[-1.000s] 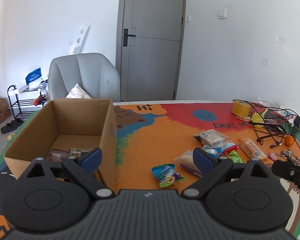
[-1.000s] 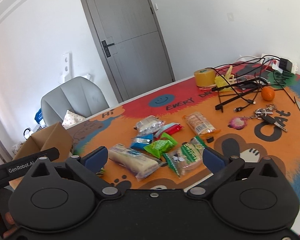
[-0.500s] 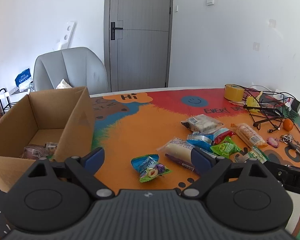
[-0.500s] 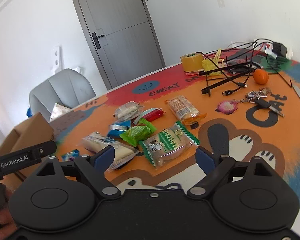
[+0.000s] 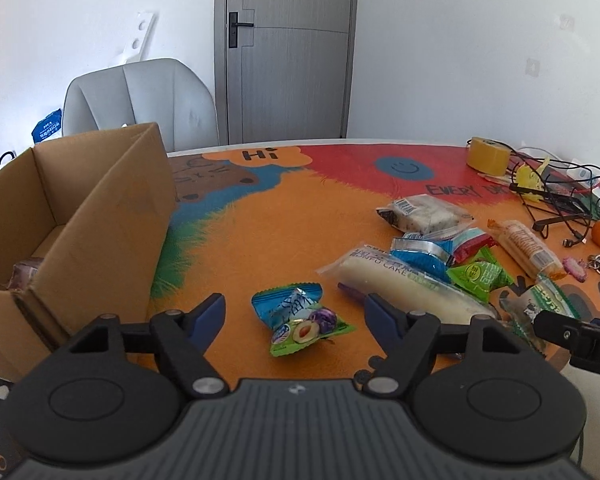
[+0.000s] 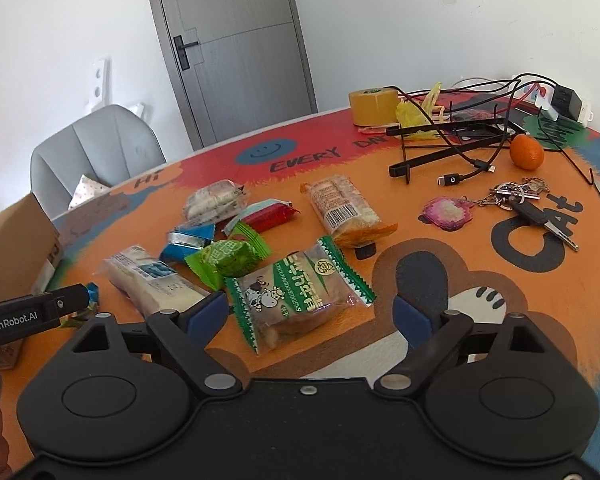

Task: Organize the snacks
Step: 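Move both tools back toward the blue candy pack and green cake, then grasp the green-wrapped cake with the right gripper while the left grasps the blue candy pack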

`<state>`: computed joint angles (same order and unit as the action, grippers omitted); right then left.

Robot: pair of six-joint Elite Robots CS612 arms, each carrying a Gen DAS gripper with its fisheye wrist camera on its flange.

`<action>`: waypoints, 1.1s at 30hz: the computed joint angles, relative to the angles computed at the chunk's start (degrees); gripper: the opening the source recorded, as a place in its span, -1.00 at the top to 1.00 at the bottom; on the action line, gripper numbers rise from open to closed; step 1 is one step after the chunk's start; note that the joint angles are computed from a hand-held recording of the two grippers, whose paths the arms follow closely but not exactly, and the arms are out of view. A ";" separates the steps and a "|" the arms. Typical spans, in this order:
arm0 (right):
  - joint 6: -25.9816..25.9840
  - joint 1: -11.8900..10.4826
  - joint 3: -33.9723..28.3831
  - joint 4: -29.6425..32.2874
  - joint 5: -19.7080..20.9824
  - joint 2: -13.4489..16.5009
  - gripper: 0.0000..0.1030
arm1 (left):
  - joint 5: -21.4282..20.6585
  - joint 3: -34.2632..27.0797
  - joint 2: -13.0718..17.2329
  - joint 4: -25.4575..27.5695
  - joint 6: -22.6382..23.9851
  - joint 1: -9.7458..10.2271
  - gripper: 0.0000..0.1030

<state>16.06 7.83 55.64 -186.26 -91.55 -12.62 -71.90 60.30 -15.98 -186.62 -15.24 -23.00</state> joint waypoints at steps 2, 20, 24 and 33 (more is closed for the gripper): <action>-0.15 -0.06 -0.75 0.76 0.51 0.36 -0.80 | 0.26 -0.78 0.39 0.88 -0.20 -0.01 -0.47; -2.50 0.60 -7.20 5.63 -3.70 3.30 -0.72 | 1.99 -5.10 2.90 4.49 -1.34 0.05 0.21; -3.22 0.63 -6.16 3.62 -3.07 3.07 -0.32 | 0.74 -4.02 2.27 3.80 -2.69 0.27 0.28; -1.85 0.52 -2.83 0.78 -0.84 1.42 0.02 | 0.19 0.20 0.21 -1.09 -3.08 0.31 0.31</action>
<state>14.21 8.34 52.81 -185.49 -92.39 -11.20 -71.71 60.50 -15.77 -187.71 -18.33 -22.69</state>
